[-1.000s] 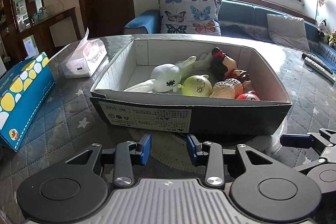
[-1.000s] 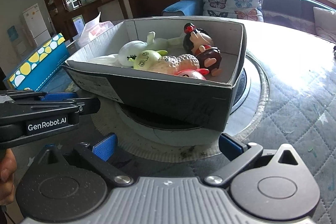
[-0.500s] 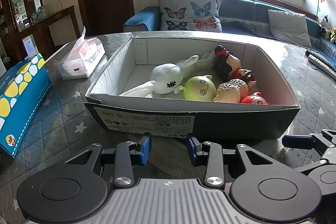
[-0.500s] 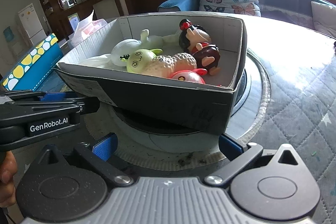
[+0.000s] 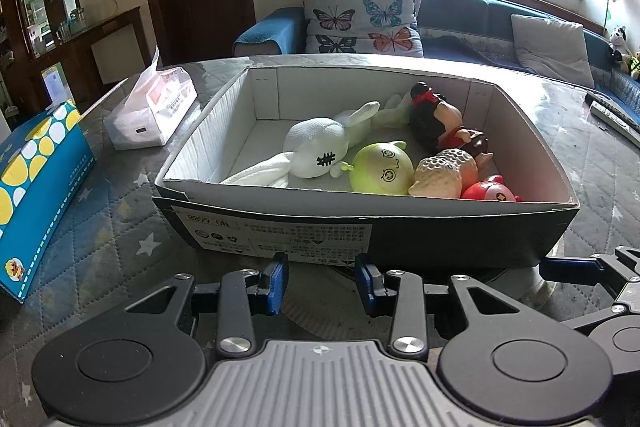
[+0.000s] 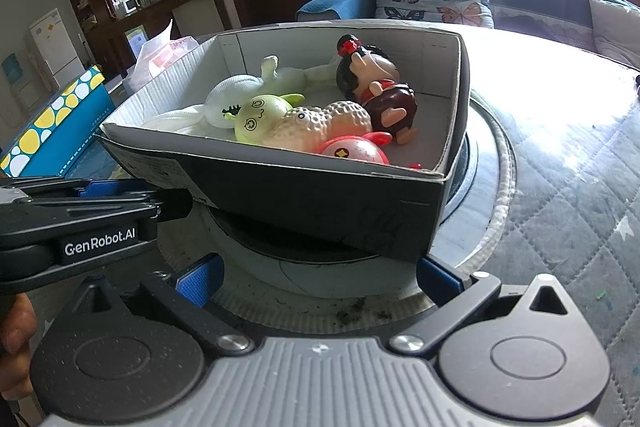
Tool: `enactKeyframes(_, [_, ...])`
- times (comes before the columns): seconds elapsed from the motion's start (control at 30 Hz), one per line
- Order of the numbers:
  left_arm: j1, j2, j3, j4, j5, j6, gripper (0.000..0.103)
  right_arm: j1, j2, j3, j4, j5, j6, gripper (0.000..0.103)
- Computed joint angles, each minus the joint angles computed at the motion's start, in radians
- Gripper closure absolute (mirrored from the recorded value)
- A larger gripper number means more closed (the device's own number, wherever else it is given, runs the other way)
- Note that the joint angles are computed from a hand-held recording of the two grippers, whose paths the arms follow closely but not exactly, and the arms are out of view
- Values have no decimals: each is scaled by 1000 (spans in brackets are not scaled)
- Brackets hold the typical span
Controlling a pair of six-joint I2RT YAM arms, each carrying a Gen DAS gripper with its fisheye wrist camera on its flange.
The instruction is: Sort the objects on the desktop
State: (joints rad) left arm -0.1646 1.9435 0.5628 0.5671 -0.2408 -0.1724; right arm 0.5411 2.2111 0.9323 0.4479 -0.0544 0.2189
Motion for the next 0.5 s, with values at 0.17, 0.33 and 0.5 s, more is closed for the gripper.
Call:
enactKeyframes(0.17, [3,2,3,-2,6,-4,64,0,1,3,-3,0,2,0])
enactKeyframes(0.33, [4,-2,0,1,10,-4,64,3,1,3,-4,0,1,0])
enactKeyframes(0.5, [15,-2,-8,23,27,-17,64,8,-2,2,-2,2,-3,0])
